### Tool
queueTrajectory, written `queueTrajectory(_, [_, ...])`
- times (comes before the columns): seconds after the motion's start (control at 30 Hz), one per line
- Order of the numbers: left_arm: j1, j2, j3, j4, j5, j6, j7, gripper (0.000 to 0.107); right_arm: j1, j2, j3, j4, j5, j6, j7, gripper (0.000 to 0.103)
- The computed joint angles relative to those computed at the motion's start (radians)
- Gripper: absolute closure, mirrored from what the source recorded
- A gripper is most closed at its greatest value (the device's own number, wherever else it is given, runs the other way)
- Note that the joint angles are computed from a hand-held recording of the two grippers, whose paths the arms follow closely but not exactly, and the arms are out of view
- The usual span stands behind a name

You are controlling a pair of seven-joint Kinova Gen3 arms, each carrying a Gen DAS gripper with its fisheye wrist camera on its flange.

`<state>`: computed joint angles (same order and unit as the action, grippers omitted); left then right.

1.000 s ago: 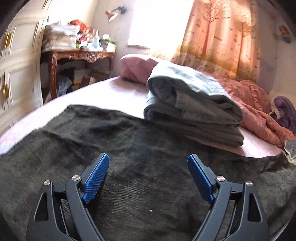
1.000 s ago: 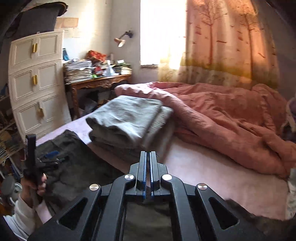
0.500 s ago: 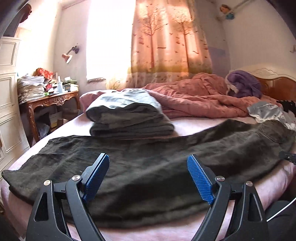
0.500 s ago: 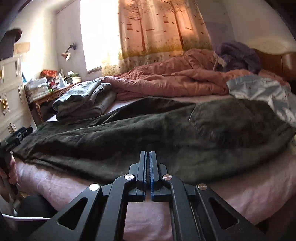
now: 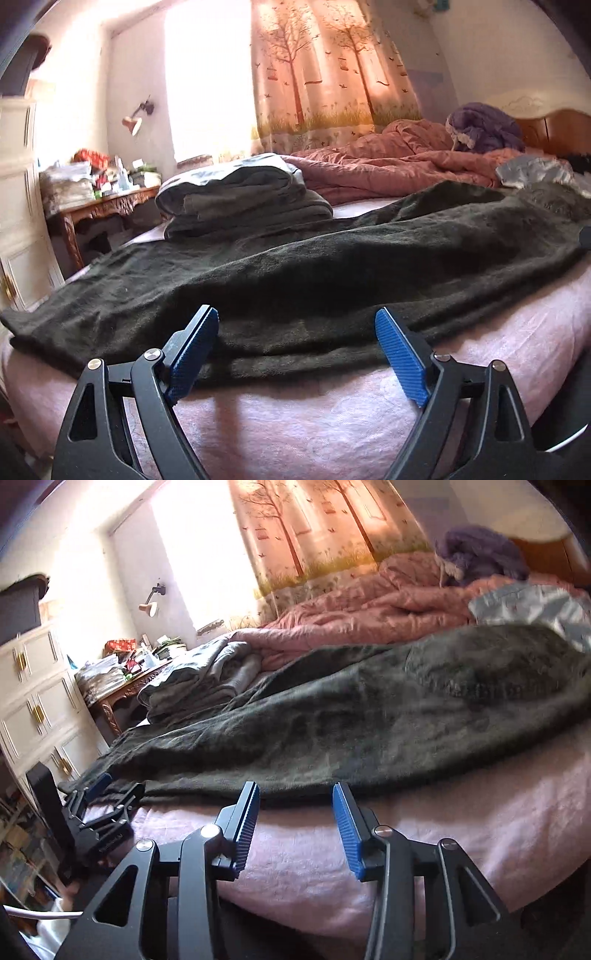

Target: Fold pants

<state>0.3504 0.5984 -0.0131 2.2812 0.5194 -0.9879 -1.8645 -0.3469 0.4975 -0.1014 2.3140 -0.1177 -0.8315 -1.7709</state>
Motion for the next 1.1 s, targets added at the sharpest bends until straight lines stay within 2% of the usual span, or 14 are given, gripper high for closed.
queueTrajectory(0.07, [-0.013, -0.005, 0.004, 0.001, -0.014, 0.009, 0.016, 0.022, -0.044, -0.019, 0.042, -0.023, -0.036, 0.038, 0.051, 0.060])
queueTrajectory(0.1, [-0.016, -0.013, 0.004, -0.004, -0.015, 0.029, 0.010, 0.023, -0.037, -0.022, 0.041, -0.044, -0.030, 0.079, 0.052, 0.060])
queueTrajectory(0.2, [-0.014, -0.016, 0.003, 0.003, -0.032, 0.022, 0.012, 0.024, 0.059, -0.008, -0.035, -0.073, 0.057, 0.152, -0.034, 0.060])
queueTrajectory(0.3, [-0.022, -0.023, 0.007, 0.006, -0.048, 0.048, 0.011, 0.024, 0.073, -0.007, -0.024, -0.037, 0.147, 0.124, -0.079, 0.060])
queueTrajectory(0.43, [-0.055, -0.026, 0.017, 0.011, -0.104, 0.072, 0.058, 0.023, 0.217, 0.022, -0.135, -0.034, 0.308, 0.104, -0.187, 0.060])
queueTrajectory(0.6, [-0.068, -0.033, 0.013, 0.003, -0.132, 0.114, 0.074, 0.023, 0.186, 0.033, -0.077, -0.068, 0.357, 0.107, -0.258, 0.060])
queueTrajectory(0.7, [-0.070, -0.035, 0.011, 0.003, -0.137, 0.123, 0.087, 0.022, 0.277, 0.058, -0.142, -0.124, 0.478, 0.175, -0.357, 0.060])
queueTrajectory(0.8, [-0.040, -0.038, -0.017, 0.005, -0.128, 0.129, 0.091, 0.022, 0.289, 0.068, -0.118, -0.127, 0.573, 0.140, -0.463, 0.060])
queueTrajectory(0.87, [-0.049, -0.044, -0.024, 0.021, -0.171, 0.121, 0.123, 0.022, 0.331, 0.087, -0.133, -0.140, 0.644, 0.111, -0.544, 0.059])
queueTrajectory(0.93, [-0.127, -0.050, 0.034, 0.058, -0.253, 0.077, 0.166, 0.020, 0.421, 0.133, -0.198, -0.171, 0.725, 0.068, -0.622, 0.044])
queueTrajectory(1.0, [-0.204, -0.062, 0.081, 0.087, -0.334, 0.070, 0.200, 0.019, 0.491, 0.162, -0.257, -0.200, 0.760, 0.063, -0.700, 0.036])
queueTrajectory(1.07, [-0.216, -0.086, 0.063, 0.097, -0.389, 0.111, 0.257, 0.019, 0.489, 0.158, -0.254, -0.224, 0.742, 0.091, -0.778, 0.036])
queueTrajectory(1.1, [-0.228, -0.099, 0.063, 0.099, -0.414, 0.132, 0.282, 0.018, 0.461, 0.150, -0.226, -0.233, 0.731, 0.101, -0.800, 0.036])
